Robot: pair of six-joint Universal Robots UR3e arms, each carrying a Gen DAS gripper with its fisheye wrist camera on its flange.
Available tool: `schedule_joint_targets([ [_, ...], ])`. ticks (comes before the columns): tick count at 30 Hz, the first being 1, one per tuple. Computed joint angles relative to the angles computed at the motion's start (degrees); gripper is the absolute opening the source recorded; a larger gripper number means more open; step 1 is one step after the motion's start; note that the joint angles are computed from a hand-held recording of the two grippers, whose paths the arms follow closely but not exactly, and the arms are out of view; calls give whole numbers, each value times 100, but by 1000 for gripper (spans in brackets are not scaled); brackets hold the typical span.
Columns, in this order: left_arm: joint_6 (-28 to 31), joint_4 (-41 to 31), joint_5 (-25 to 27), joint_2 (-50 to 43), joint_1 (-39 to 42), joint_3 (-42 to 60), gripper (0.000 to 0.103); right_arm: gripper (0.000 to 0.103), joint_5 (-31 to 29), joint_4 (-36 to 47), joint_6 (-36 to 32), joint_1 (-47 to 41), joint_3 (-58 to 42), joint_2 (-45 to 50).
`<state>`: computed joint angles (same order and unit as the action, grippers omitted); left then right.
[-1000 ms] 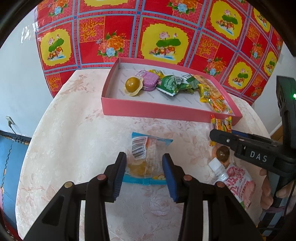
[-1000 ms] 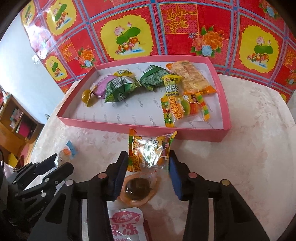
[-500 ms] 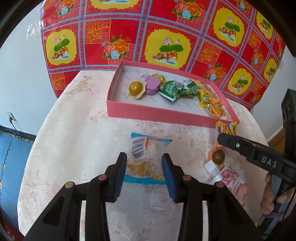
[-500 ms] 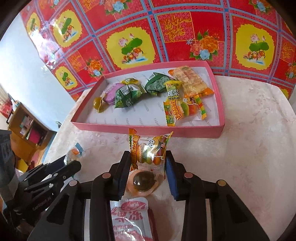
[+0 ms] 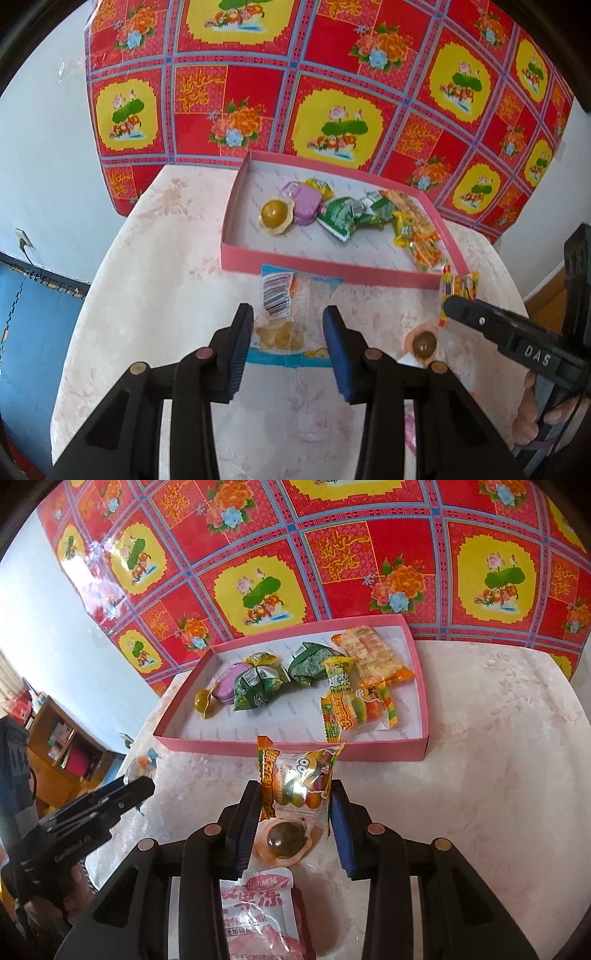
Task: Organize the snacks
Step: 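Carry the clear bag and striped candy packet over the box and lower them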
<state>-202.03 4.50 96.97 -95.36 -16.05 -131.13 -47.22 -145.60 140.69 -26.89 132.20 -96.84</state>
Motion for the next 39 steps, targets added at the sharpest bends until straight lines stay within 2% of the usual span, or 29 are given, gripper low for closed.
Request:
schedule_joint_targets([
  [10,269,-279,-239,-176,280,613,41,38,26,-5,92,80,-275,188],
  [22,563,-708,-432,-851,416,1735,41,38,-53,-109,441,363,-829,558],
  [39,680,-785,-470,-1709,552,2363,41,38,-421,-509,1022,1084,-1650,1466],
])
